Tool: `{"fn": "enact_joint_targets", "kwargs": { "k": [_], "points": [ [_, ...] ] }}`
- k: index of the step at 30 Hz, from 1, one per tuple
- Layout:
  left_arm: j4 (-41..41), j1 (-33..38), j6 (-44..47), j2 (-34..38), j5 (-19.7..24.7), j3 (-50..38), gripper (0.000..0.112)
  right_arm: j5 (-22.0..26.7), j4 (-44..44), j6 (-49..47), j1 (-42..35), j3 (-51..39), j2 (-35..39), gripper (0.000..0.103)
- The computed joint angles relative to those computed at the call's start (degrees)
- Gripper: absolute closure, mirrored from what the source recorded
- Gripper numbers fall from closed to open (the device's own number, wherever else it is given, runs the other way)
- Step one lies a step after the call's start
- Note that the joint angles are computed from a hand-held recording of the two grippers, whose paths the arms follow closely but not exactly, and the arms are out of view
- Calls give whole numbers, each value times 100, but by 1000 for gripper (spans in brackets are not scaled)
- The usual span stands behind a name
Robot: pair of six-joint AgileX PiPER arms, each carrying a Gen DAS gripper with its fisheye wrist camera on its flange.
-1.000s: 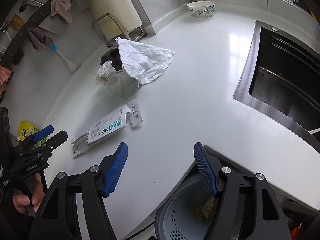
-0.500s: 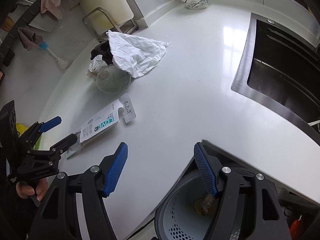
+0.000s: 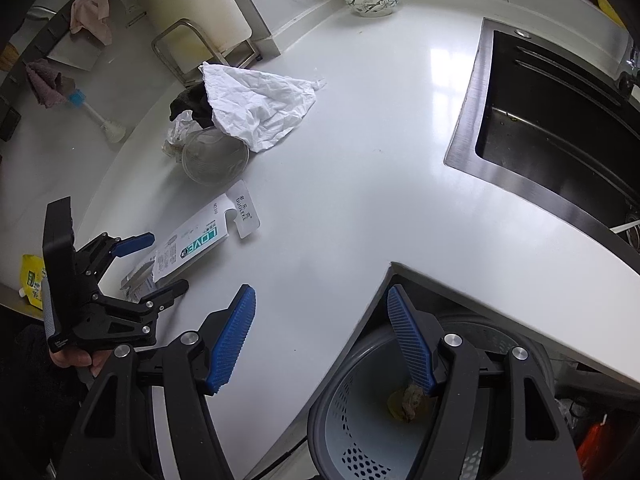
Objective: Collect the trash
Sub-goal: 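Close the left tool on the toothbrush package, then grasp the white tissue with the right tool while the left tool holds the package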
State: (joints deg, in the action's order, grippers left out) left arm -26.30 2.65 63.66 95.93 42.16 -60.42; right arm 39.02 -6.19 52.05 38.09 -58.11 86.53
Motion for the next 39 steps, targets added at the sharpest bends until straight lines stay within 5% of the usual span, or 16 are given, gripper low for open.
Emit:
{"fn": "enact_joint_targets", "kwargs": {
  "k": [3,11,20,39],
  "points": [
    [-190,33,5,13,95,27,26,14,-43,30,37,-52,16,37],
    [-292,-101,-696,-301,-134,334,58,-15,-18,-251,-84,-480,285,37],
    [305,-108,-2536,-564,-280,418,60,12,129,-1127,-497,-1975,1200,37],
    [597,151,-3727,-1111,-308,733,61,2080,879,-2200,-905,-7086,4817,42]
  ]
}}
